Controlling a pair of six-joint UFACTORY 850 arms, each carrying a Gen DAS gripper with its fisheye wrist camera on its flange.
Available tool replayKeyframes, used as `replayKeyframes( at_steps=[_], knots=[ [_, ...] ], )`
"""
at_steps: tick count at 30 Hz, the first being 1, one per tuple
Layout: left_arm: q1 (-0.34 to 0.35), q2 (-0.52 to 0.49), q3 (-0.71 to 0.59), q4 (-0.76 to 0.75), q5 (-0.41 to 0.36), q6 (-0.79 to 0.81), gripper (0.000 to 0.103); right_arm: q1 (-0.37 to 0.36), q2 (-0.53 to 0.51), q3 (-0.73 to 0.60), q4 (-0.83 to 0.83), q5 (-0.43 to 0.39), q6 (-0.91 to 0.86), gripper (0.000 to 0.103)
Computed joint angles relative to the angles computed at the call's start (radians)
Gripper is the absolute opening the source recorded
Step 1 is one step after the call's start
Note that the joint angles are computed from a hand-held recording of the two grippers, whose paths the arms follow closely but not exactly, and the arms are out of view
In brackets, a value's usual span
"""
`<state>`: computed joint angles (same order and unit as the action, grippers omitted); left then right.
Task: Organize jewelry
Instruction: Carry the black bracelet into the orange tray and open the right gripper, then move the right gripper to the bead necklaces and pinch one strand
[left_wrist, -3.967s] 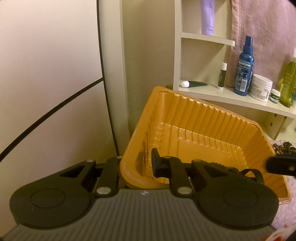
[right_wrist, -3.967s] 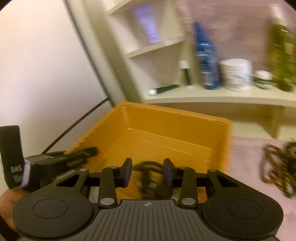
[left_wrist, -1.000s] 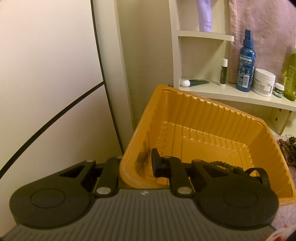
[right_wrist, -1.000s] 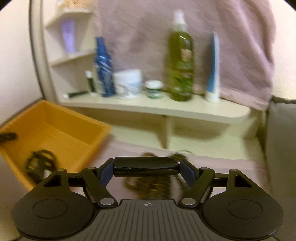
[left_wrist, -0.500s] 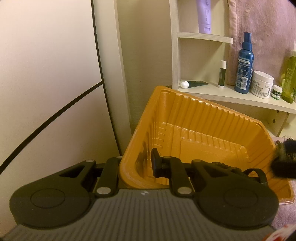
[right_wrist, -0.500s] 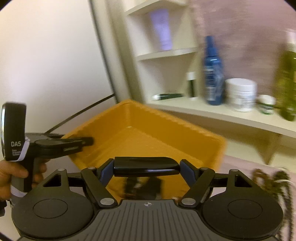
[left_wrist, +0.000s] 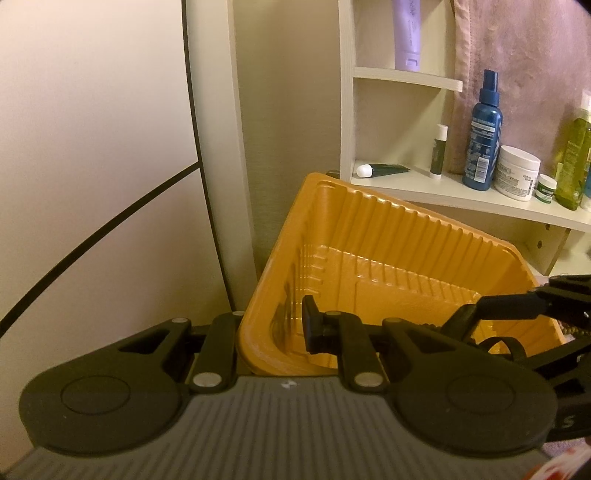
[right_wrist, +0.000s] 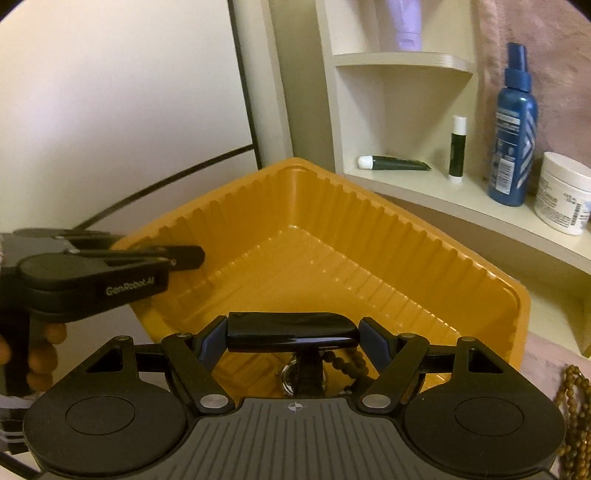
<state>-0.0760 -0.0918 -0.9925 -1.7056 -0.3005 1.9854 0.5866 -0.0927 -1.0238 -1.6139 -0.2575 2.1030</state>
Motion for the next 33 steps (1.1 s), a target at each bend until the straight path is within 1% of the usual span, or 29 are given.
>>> replayKeyframes(
  at_steps=[5,10,16,26,33],
  knots=[
    [0.001,0.001,0.003,0.001,0.001,-0.001,0.015,-0.005,-0.006,-0.004,0.001,0.007,0.026,0.075],
    [0.0,0.001,0.003,-0.006,0.0,0.008,0.015,0.003,0.0,-0.005,0.016,-0.018,0.009,0.078],
    [-0.003,-0.001,0.001,0.001,0.006,0.001,0.015,0.008,0.016,-0.001,-0.006,-0.049,0.045,0.082],
    [-0.01,0.0,0.002,-0.021,0.017,0.024,0.015,0.02,0.107,0.078,-0.032,-0.096,0.137,0.082],
    [-0.011,0.002,0.002,-0.018,0.023,0.023,0.015,0.036,0.197,0.164,0.005,-0.152,0.159,0.082]
  ],
)
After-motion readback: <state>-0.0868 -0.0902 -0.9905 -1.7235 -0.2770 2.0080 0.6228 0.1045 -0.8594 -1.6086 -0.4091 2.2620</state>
